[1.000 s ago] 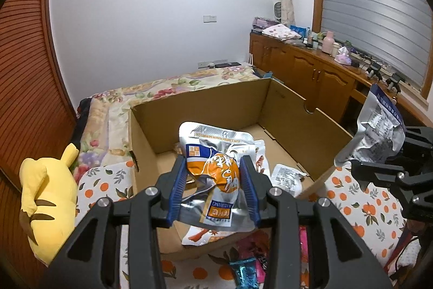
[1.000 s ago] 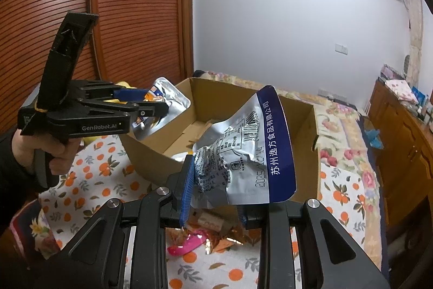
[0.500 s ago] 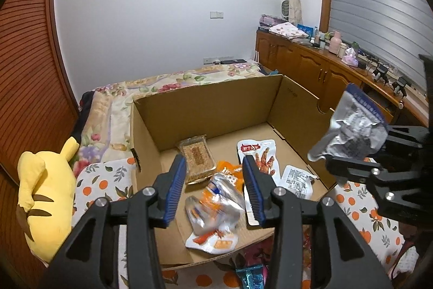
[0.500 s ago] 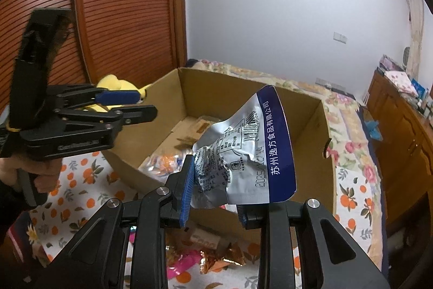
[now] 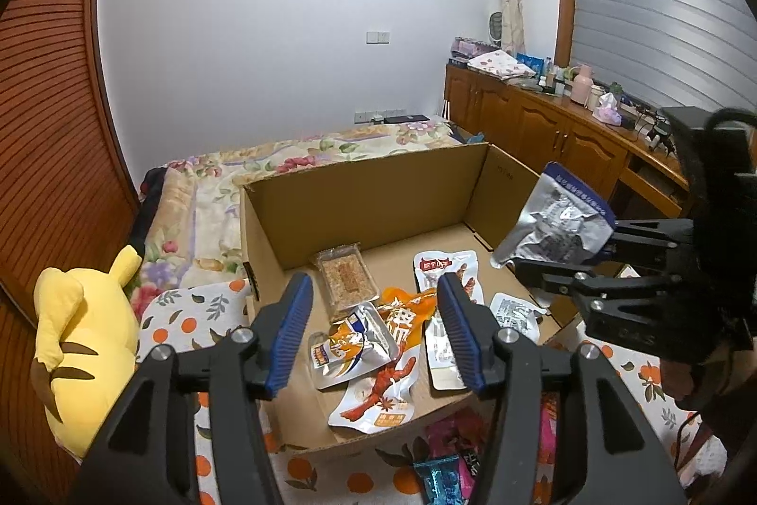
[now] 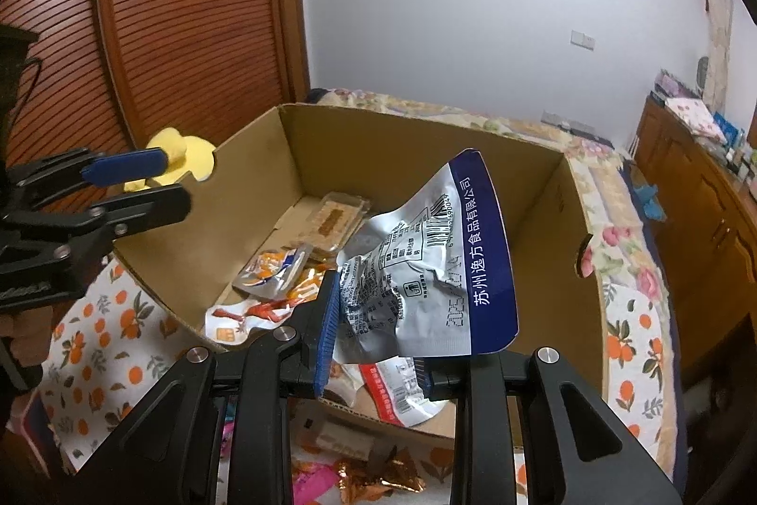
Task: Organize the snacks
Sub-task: 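Open both tools to drop the two pouches into the box, then move both tools back down to the remaining snacks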
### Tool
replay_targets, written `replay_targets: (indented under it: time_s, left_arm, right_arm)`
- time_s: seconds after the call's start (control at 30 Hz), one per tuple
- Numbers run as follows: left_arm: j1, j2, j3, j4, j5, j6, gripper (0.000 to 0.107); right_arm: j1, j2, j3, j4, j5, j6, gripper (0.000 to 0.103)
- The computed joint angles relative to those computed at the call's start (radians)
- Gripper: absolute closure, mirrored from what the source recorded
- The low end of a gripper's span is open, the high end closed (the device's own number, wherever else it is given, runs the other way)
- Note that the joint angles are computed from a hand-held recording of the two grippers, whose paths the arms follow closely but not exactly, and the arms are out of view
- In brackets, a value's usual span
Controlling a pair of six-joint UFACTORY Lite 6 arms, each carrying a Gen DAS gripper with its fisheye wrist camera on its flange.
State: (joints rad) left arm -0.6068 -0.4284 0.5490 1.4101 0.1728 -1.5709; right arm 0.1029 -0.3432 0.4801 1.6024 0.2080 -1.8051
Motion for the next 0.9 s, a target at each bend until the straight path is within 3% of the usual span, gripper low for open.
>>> replay_targets:
  time_s: [0.4,0.7,0.8,0.9]
  left_arm:
    - [-0.041,-0.081,-0.059,-0.039,0.032,0.029,0.051]
    - [-0.164,-0.255,-0.132,-0.240,0.119,0.194,0.047]
    - [-0.249,-0.336,-0.162,-0.265,0.199,0.200,0.034]
    - [-0.392,-0.406,-0.187,-0.257,0.329,0.160,0.033]
  right_arm:
    - [0.018,0.005,0.005,0.155,-0.025,-0.122,0.073]
    - [-0.045,-0.300,-0.129,-0.309,0.096,0.308,0.072]
    - [-0.104,-0.460,-0.193,-0.460,0.203,0.435,0.071]
    - [-0.148,-0.596,-0.248,-0.558,0.293,0.515,0.068]
